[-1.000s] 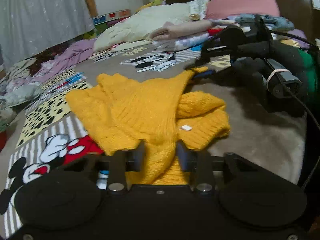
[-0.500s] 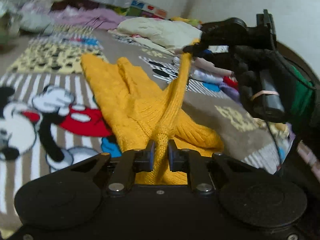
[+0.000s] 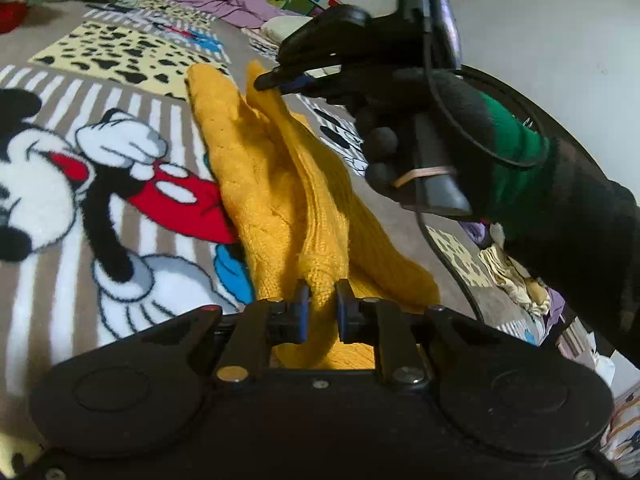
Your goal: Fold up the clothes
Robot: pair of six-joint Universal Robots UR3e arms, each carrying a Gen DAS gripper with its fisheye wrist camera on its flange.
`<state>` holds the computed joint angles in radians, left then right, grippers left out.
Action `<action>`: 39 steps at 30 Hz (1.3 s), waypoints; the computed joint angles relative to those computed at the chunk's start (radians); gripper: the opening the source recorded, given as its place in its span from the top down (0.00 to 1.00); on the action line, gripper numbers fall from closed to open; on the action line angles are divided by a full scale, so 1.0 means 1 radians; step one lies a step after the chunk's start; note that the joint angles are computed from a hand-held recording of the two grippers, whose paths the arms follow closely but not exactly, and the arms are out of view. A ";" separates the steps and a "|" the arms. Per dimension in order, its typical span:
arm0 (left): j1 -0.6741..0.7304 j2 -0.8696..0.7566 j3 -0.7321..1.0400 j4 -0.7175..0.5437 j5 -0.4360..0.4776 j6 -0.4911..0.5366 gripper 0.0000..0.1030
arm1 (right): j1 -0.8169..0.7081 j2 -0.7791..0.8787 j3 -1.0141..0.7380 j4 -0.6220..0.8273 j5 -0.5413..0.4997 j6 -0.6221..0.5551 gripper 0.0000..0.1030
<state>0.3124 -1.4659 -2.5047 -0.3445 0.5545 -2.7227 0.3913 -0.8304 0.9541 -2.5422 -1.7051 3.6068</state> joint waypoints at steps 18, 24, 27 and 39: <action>-0.064 -0.036 -0.023 0.198 0.011 -0.122 0.80 | -0.149 -0.306 0.485 -0.173 0.211 -0.101 0.43; -0.107 -0.099 -0.010 0.254 0.042 -0.214 0.85 | -0.129 -0.263 0.493 -0.183 0.259 -0.186 0.86; -0.065 -0.058 -0.029 0.192 -0.011 -0.192 0.85 | -0.128 -0.264 0.520 -0.310 0.313 -0.191 0.86; -0.022 0.003 -0.020 0.012 -0.027 -0.156 0.79 | -0.029 -0.238 0.455 -0.289 0.087 -0.285 0.59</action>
